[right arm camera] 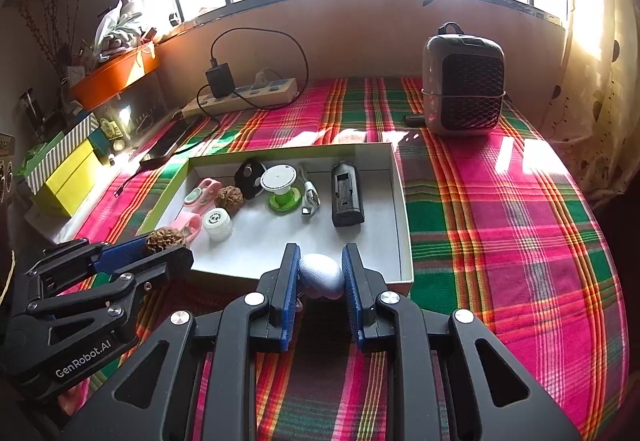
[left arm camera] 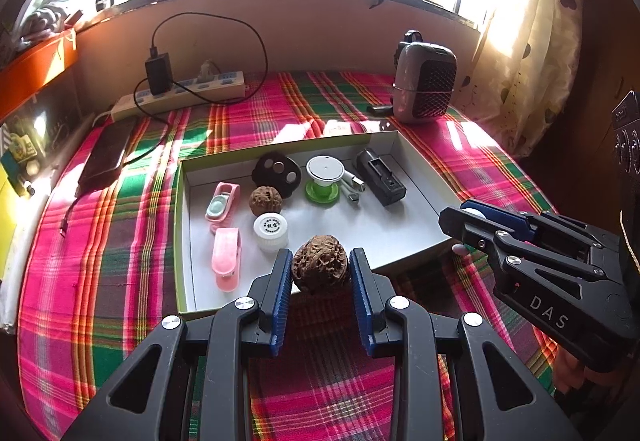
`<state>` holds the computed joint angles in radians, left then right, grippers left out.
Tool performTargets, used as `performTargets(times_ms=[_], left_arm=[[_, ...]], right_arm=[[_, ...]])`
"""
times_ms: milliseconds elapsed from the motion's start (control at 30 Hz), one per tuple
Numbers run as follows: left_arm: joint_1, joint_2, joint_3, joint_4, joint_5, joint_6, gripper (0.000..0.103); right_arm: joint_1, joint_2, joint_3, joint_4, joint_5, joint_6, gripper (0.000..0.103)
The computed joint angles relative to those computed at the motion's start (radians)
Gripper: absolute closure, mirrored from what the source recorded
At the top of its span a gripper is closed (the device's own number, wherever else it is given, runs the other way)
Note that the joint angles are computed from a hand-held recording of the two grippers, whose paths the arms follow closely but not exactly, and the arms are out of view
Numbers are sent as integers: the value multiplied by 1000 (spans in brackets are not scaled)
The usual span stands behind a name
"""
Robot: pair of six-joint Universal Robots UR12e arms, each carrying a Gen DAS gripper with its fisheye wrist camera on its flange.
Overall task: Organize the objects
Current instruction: 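Carry the knob with the right tool while the left tool carries the walnut into the box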
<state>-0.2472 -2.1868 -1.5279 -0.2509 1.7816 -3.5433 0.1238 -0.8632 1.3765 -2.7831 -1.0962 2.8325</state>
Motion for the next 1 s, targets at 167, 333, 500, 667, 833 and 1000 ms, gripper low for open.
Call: performTargets(times_ms=[167, 333, 500, 667, 833, 1000], left_arm=[[8, -15, 23, -13, -16, 9, 76], [20, -28, 42, -30, -30, 15, 76], [27, -40, 57, -43, -41, 14, 76], [40, -47, 63, -52, -53, 14, 76], [39, -59, 81, -65, -57, 15, 76], [46, -67, 88, -77, -66, 24, 76]], right_arm=[[3, 19, -38, 20, -2, -6, 80], [7, 39, -75, 53, -1, -2, 80], [11, 58, -104, 84, -9, -13, 80], [15, 73, -127, 112, -16, -25, 80], [19, 85, -147, 139, -26, -34, 80], [21, 92, -154, 149, -31, -39, 80]])
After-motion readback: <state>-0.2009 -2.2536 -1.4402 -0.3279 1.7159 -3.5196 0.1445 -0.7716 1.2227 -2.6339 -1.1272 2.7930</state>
